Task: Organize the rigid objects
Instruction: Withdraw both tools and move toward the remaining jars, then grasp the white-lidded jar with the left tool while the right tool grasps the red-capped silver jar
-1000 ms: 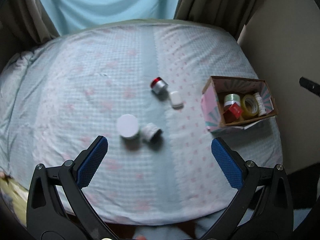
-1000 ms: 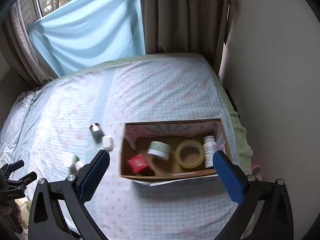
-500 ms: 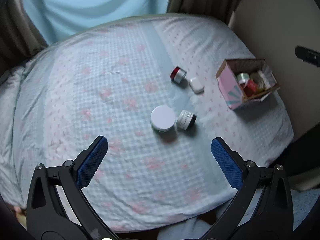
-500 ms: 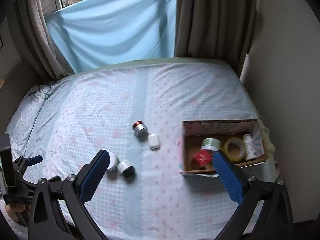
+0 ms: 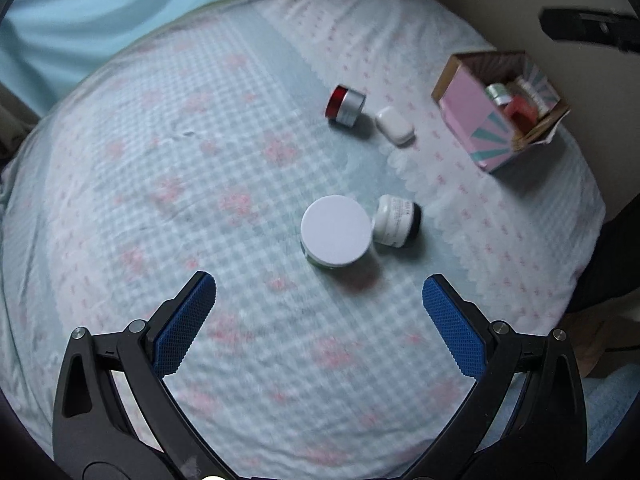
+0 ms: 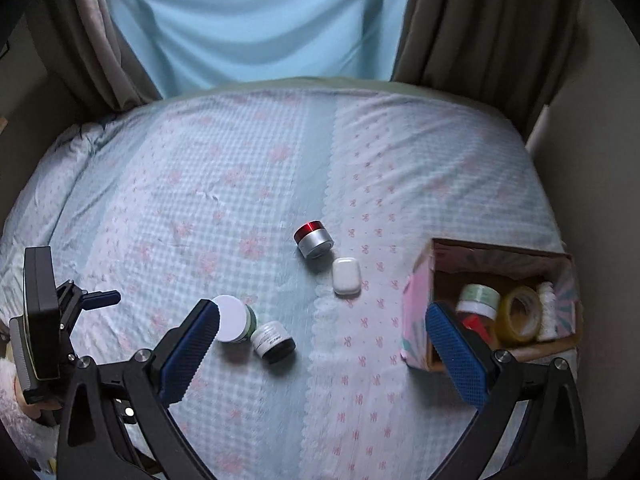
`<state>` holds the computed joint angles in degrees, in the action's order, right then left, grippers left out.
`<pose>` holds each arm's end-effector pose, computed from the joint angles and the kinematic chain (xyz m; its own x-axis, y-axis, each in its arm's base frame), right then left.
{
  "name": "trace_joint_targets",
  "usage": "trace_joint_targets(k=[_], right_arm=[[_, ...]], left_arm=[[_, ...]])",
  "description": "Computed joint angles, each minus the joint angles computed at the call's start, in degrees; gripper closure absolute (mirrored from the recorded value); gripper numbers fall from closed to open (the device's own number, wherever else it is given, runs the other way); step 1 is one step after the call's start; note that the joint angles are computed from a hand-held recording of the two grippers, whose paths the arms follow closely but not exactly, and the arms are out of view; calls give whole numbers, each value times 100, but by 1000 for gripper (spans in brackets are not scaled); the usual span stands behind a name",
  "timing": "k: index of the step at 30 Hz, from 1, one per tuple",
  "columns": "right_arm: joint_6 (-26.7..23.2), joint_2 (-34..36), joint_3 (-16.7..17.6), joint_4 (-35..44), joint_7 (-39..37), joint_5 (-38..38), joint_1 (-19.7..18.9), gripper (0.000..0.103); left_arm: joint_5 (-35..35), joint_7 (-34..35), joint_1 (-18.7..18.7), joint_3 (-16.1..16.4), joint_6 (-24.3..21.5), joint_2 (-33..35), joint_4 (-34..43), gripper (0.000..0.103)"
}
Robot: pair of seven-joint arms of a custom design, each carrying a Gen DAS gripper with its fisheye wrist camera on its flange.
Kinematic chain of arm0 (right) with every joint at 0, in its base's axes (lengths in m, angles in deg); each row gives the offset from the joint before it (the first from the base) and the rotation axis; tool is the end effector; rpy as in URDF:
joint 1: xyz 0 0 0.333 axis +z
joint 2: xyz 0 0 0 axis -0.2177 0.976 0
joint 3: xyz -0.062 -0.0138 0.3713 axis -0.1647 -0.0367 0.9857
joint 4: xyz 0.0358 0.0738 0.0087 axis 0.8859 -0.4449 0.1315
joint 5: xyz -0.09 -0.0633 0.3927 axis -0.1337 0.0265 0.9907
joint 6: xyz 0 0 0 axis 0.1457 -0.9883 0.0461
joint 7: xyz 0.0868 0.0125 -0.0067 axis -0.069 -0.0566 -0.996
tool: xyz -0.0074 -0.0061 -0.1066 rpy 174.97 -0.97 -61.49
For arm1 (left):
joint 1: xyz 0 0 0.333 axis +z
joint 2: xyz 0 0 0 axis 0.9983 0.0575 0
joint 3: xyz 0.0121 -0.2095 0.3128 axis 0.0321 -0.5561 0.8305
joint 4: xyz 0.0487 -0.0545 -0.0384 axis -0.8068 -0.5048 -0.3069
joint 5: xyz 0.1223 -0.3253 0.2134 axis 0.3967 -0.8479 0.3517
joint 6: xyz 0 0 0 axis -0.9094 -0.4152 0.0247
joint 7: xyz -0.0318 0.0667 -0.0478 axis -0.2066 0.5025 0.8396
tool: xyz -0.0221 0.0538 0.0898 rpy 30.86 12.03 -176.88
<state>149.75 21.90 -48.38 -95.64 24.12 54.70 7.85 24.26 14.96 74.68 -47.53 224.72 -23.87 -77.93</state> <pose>0.6331 0.2681 0.5543 0.3367 -0.9409 -0.0369 -0.8514 -0.2874 -0.4389 0.5719 -0.2736 0.4481 -0.3167 -0.9470 0.0535 -0.8963 0.2803 -0.3437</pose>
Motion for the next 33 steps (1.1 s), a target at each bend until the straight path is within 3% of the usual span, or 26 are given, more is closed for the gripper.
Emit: trace_joint_targets(k=[9, 20, 24, 29, 33], right_arm=[[-693, 1649, -68, 1602, -922, 146, -59, 0], [-2045, 3576, -115, 3876, -1768, 393, -24, 6], [-2510, 4148, -136, 4700, -1956, 422, 20, 15], [-2966, 4726, -180, 5601, -2168, 386, 105, 17], [-3432, 5200, -231, 6404, -2219, 346, 157, 34]], left_arm=[[170, 420, 37, -55, -259, 1192, 746, 0], [354, 727, -18, -127, -563, 2219, 1606, 4], [441, 783, -76, -97, -535, 2421, 1814, 5], [554, 949, -124, -110, -447, 2638, 2043, 11], [539, 1136, -134, -177, -369, 2740, 2139, 22]])
